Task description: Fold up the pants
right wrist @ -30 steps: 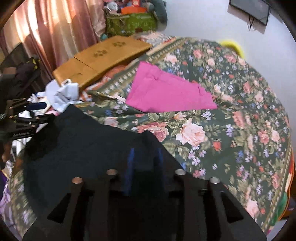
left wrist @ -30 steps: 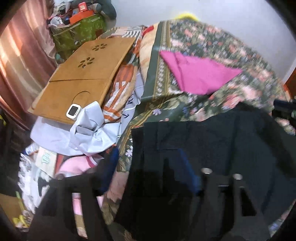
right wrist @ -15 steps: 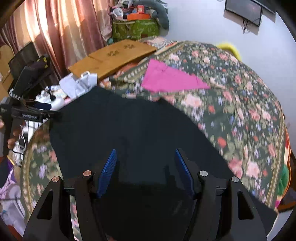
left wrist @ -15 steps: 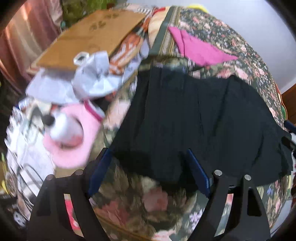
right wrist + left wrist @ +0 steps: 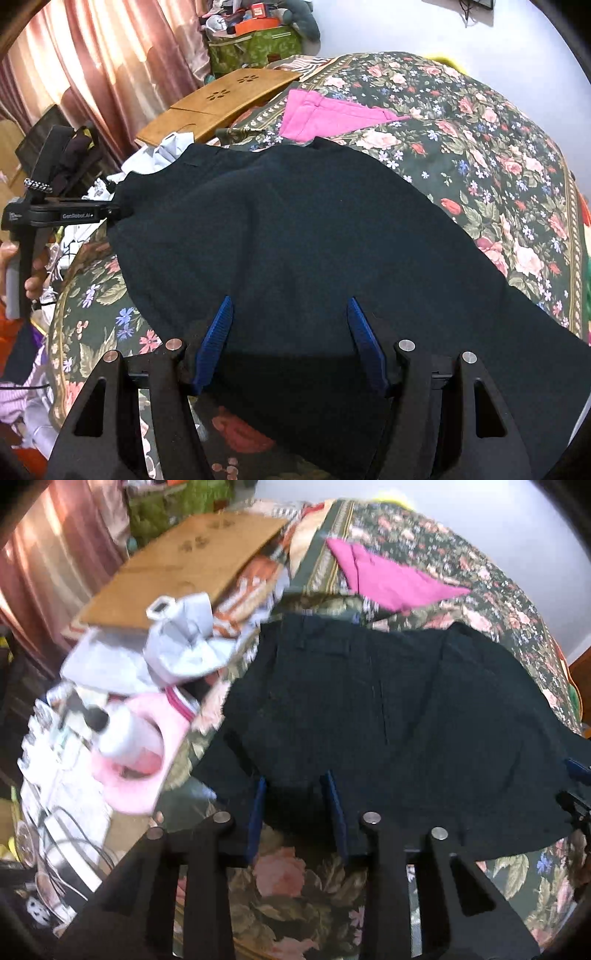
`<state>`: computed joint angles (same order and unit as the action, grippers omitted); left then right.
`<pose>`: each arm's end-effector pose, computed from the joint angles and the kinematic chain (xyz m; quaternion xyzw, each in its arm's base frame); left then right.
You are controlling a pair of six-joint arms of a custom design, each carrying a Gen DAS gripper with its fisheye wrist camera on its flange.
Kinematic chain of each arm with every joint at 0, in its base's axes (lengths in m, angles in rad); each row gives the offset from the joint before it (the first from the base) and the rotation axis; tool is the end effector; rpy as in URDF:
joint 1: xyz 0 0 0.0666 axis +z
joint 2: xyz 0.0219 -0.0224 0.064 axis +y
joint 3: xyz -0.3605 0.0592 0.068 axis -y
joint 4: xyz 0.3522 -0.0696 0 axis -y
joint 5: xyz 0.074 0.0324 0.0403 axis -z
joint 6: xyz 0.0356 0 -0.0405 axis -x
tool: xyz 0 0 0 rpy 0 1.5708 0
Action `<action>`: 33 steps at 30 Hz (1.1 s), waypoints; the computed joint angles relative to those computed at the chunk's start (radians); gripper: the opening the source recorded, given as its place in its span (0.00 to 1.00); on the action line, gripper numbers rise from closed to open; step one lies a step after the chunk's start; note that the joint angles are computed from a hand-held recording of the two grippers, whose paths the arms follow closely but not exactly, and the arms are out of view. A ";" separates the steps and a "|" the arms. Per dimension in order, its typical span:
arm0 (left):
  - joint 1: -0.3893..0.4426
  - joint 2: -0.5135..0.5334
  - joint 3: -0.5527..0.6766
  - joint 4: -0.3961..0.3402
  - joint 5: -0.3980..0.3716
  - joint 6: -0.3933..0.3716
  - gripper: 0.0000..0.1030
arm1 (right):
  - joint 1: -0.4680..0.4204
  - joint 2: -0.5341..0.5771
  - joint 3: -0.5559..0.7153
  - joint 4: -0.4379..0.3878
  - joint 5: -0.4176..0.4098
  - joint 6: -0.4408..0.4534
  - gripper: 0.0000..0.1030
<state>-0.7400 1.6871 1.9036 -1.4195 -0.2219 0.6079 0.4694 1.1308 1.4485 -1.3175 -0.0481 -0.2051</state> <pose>0.3847 -0.3412 0.4549 0.0443 0.9763 -0.0284 0.2099 0.2879 0.1475 0.5035 -0.1331 0.9500 0.1149 0.2581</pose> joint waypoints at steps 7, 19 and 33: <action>-0.003 -0.025 -0.041 0.021 -0.085 -0.007 0.14 | -0.032 0.022 0.039 -0.052 -0.059 0.015 0.59; 0.006 -0.068 -0.156 0.069 -0.038 0.007 0.35 | -0.056 0.140 0.139 -0.042 -0.010 -0.059 0.59; 0.000 -0.027 0.050 -0.013 -0.073 -0.084 0.77 | -0.163 -0.020 -0.015 -0.028 -0.002 -0.084 0.77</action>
<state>-0.7398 1.6598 1.9539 -1.4322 -0.2944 0.5238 0.3062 1.1103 1.4337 -1.3456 -0.0503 -0.2888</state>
